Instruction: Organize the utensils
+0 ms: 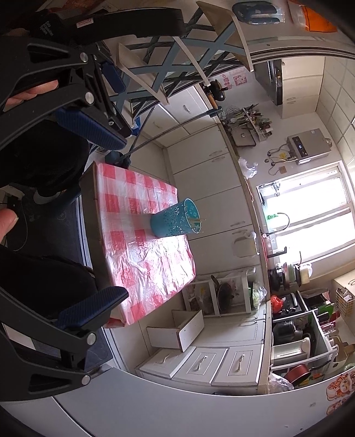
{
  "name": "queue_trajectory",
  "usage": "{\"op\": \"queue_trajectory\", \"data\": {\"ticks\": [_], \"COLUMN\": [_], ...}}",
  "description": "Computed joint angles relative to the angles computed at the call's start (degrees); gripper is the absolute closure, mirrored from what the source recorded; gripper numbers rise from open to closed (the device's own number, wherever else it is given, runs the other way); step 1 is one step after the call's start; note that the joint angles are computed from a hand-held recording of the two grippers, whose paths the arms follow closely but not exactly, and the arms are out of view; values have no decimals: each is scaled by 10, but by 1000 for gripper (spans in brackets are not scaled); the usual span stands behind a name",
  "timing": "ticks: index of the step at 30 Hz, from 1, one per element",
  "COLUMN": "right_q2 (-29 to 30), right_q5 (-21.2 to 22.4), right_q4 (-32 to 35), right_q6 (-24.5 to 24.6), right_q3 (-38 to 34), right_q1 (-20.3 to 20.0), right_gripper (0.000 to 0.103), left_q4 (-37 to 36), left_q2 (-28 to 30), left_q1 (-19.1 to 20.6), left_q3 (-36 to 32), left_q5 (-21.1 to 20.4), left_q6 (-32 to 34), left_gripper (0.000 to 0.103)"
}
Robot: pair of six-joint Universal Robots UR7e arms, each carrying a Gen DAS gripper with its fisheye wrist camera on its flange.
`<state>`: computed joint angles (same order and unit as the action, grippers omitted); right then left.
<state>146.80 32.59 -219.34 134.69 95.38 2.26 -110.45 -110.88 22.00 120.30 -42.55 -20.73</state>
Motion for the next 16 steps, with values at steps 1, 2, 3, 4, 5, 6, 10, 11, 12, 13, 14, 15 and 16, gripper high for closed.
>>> {"op": "queue_trajectory", "data": {"ticks": [1,2,3,4,5,6,10,11,12,13,14,15,16], "right_q2": [0,0,-1,0,-1,-1,-3,-2,-2,-3,-4,-4,-4], "right_q5": [0,0,0,1,1,2,4,3,3,3,4,5,5], "right_q4": [0,0,0,0,0,0,-1,-2,-2,-1,-2,-2,-2], "right_q6": [0,-1,0,1,3,5,8,7,7,5,4,3,2], "right_q3": [0,1,1,0,0,-1,-1,1,1,1,3,5,6], "right_q1": [0,0,0,0,-1,-1,-1,0,0,-1,-1,-1,-1], "right_gripper": [7,7,7,7,7,7,7,7,7,7,7,7,7], "left_q4": [2,2,-1,-3,-4,-8,-9,-8,-4,0,-1,-9,-12], "left_q2": [0,-1,-2,-3,-4,-7,-8,-8,-8,-7,-7,-9,-9], "left_q1": [0,0,-2,-4,-8,-16,-22,-22,-22,-21,-21,-19,-17], "left_q3": [1,3,7,10,14,21,25,25,24,23,23,25,24], "left_q5": [4,11,17,25,35,53,62,62,64,64,64,57,53], "left_q6": [0,2,4,6,6,8,3,0,-3,-5,-4,1,2], "left_gripper": [8,8,8,8,8,8,8,8,8,8,8,8,8]}}
